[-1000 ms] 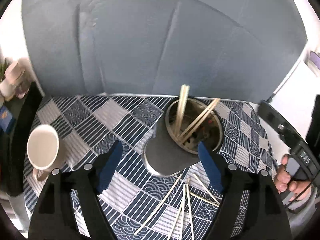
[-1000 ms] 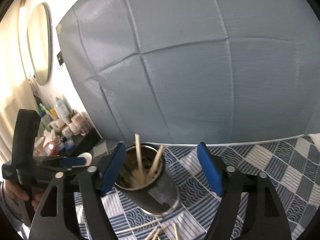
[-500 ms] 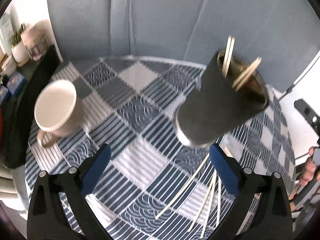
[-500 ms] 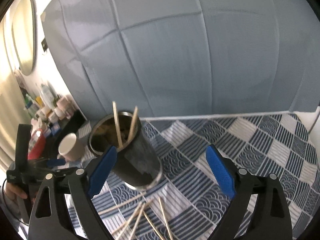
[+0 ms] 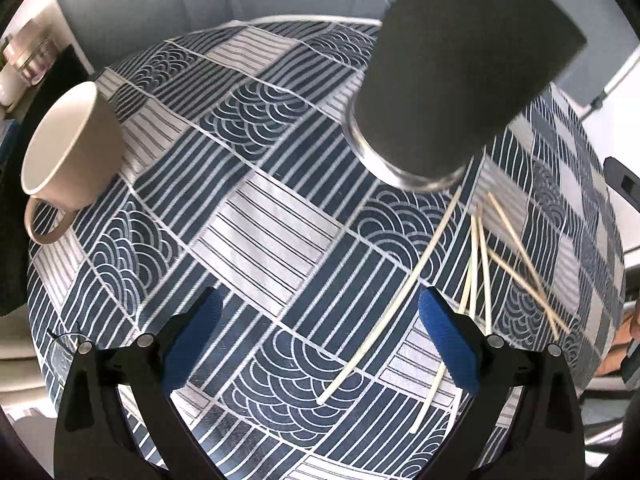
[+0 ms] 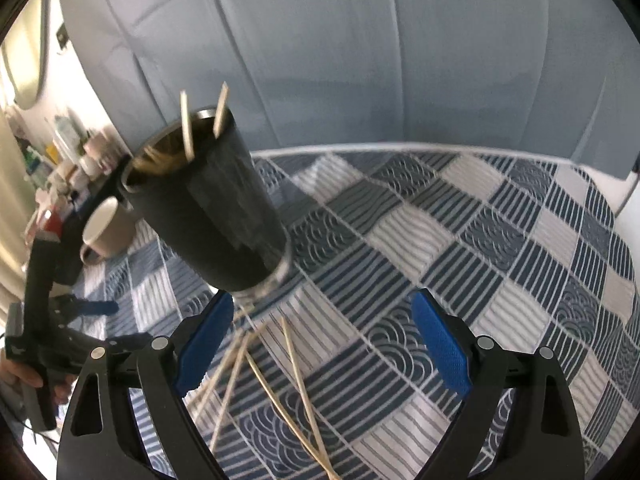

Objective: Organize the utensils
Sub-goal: 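Move both open grippers back down toward the remaining chopsticks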

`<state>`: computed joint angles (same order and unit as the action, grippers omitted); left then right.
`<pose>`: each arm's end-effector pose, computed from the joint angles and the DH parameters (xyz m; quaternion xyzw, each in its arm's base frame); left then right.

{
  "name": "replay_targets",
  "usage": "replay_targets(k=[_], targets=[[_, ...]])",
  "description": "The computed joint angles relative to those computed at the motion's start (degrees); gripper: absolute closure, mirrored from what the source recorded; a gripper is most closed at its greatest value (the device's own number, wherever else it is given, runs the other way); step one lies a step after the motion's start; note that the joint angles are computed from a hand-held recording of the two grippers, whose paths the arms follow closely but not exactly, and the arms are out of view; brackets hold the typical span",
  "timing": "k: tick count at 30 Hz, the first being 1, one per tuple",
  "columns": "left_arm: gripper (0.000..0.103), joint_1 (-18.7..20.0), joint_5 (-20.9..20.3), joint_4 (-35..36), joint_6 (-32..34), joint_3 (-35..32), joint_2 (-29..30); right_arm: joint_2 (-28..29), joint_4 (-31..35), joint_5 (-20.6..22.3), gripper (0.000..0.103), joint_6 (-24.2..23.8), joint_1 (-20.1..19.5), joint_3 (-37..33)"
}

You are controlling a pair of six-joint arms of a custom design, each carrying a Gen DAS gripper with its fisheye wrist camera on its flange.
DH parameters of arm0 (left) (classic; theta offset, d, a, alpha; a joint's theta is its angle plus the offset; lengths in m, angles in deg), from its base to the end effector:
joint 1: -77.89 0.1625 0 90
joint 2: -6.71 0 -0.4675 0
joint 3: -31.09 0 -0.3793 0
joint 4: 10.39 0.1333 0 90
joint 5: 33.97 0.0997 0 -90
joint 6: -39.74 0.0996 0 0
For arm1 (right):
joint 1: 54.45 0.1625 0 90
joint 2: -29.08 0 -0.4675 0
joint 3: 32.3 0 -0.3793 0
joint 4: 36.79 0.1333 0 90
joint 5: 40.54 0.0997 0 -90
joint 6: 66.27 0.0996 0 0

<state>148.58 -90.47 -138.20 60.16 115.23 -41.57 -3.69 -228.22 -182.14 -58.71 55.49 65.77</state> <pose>-0.0607 -0.7427 0.2096 0.3207 0.9021 -0.0135 0.2883 0.2799 -0.6097 0.0798 -0.0419 -0.8655 0.3695 0.3356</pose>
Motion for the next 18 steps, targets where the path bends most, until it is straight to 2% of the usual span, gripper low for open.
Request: replay_targets(k=[6, 9, 11, 13, 14, 16, 18], targets=[[0.007, -0.44, 1.85, -0.7, 2.05, 1.37, 0.8, 0.02, 3.42, 1.2, 0.017, 2.13, -0.75, 2.28], [0.007, -0.61, 2.84, -1.64, 3.51, 1.64, 1.46, 0.53, 4.99, 1.05, 0.017, 1.86, -0.43, 3.01], [0.007, -0.78, 3.51, -2.51, 4.38, 1.84, 1.83, 0.74, 6.0, 2.61, 0.018, 1.15, -0.24, 3.87], [0.007, -0.92, 4.16, -2.97, 5.27, 1.88, 2.22, 0.71, 7.07, 4.7, 0.033, 0.11, -0.21, 4.55], [0.007, -1.0, 4.51, -3.33, 5.8, 1.9, 2.43, 0.71, 8.11, 5.66, 0.036, 0.03, -0.27, 4.77], [0.007, -1.19, 5.19, -4.3, 7.05, 1.85, 3.07, 0.87, 9.9, 7.42, 0.053, -0.04, -0.47, 5.18], [0.007, -1.4, 6.15, -5.26, 8.28, 2.14, 3.53, 0.92, 11.1, 8.95, 0.06, 0.18, -0.7, 5.34]])
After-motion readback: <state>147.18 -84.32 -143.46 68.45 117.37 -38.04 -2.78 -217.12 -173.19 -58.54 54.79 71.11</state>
